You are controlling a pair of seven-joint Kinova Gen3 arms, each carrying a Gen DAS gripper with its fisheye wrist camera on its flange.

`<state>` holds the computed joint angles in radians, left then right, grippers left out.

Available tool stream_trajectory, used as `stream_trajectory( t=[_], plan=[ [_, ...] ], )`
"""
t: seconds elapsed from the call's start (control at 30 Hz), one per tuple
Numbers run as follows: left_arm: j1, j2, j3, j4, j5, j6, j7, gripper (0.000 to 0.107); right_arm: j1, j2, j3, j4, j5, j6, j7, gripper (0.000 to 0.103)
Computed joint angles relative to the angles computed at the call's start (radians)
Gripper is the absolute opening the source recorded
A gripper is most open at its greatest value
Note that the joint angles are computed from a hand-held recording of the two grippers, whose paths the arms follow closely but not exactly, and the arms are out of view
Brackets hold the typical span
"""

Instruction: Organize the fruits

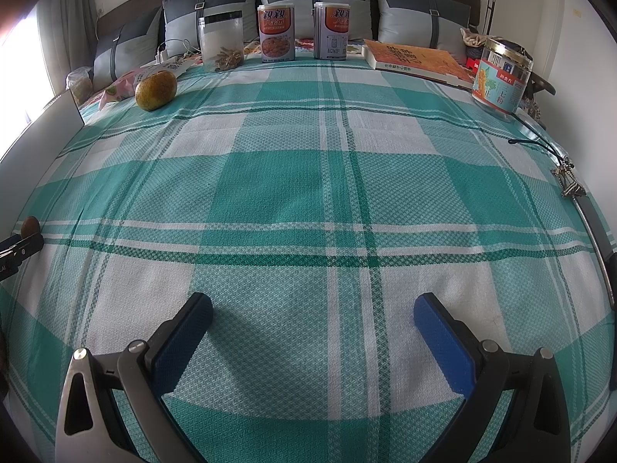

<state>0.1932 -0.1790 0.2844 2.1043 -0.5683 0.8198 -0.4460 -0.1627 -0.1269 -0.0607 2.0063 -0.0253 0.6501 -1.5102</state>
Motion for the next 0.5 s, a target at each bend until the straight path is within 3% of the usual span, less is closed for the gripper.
stream_trajectory(
  t=[0.1,0.17,0.23,0.37,0.5],
  plan=[
    [-0.001,-0.001,-0.001,0.002,0.002,-0.004,-0.001,0.095,0.053,0.031,-0.046,-0.058,-0.032,0.076,0.054,0.103],
    [-0.002,0.0,-0.001,0.0,0.003,-0.003,-0.003,0.096,0.094,0.067,-0.081,-0.125,-0.106,0.127,0.113,0.103],
    [-0.003,-0.002,-0.002,0.001,0.004,-0.004,-0.005,0.096,0.078,0.126,-0.081,-0.215,-0.188,0.166,0.166,0.103],
    [-0.004,-0.002,-0.001,0.001,0.005,-0.004,-0.007,0.096,-0.095,0.295,-0.008,-0.4,-0.296,0.151,0.241,0.103],
    [-0.005,-0.003,0.0,0.0,0.006,-0.004,-0.007,0.096,-0.28,0.456,0.08,-0.585,-0.267,0.078,0.2,0.103]
  ],
)
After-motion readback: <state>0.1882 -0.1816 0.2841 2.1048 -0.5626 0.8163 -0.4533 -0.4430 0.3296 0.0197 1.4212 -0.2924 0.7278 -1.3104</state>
